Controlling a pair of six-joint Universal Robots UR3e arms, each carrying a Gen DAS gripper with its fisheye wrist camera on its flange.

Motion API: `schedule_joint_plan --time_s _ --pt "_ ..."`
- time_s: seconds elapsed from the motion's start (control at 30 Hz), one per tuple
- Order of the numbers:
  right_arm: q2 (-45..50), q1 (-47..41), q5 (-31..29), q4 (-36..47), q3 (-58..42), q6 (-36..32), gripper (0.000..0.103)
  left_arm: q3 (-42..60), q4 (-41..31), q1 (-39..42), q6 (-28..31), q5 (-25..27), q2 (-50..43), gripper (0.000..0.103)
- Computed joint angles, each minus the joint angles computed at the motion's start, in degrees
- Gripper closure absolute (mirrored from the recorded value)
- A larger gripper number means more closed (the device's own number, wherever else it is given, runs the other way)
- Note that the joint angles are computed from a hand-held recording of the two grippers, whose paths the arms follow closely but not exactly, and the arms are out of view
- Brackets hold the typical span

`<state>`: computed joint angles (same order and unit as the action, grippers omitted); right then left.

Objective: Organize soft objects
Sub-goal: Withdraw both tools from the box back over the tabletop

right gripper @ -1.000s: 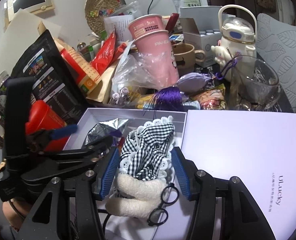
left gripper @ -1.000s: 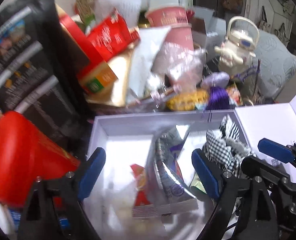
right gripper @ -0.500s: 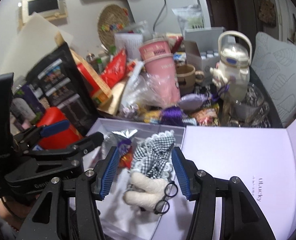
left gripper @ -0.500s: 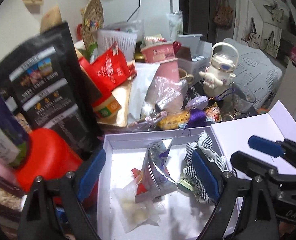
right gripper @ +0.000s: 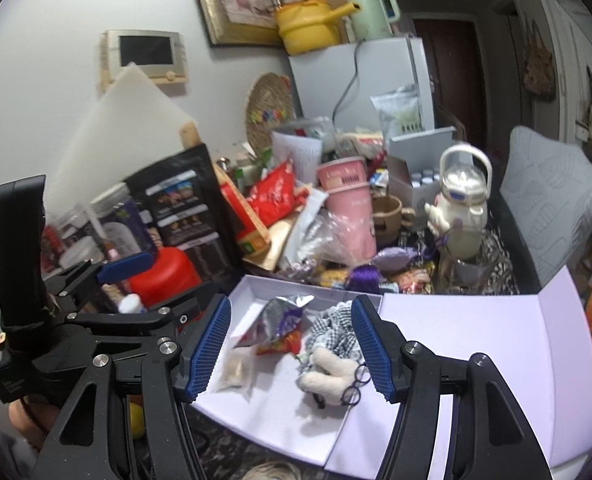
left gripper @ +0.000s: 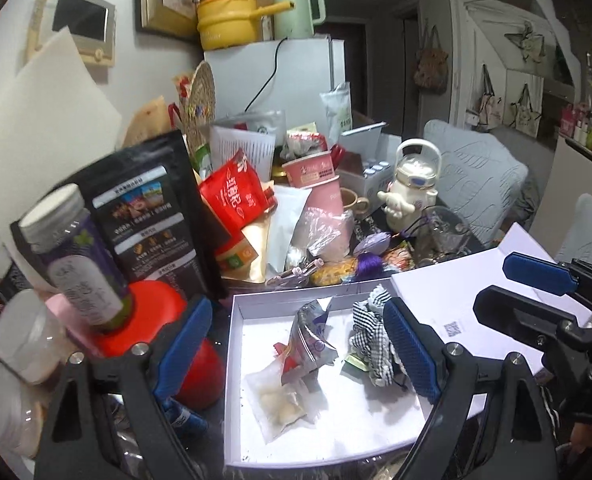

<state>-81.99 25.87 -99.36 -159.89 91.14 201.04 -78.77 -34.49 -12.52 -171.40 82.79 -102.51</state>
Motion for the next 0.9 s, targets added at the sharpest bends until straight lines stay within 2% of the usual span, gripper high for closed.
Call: schedule_joint_plan --time_s 0.4,0.7,0.9 --pt "-3.5 13.6 -13.9 5.7 -3.5 -0.7 0.037 -12.5 -4.0 7.7 1.1 -9.9 18.5 0.014" --pt "-2.4 24.2 -22.7 9.5 -5.1 5.1 0.037 -22.6 -10.3 15.7 5.6 -16.5 34.4 0.014" --pt "-2.1 29.7 -26.5 10.3 -3.5 10.2 0.037 -29.8 -17.6 22.5 10.5 -21.6 46.1 0.014"
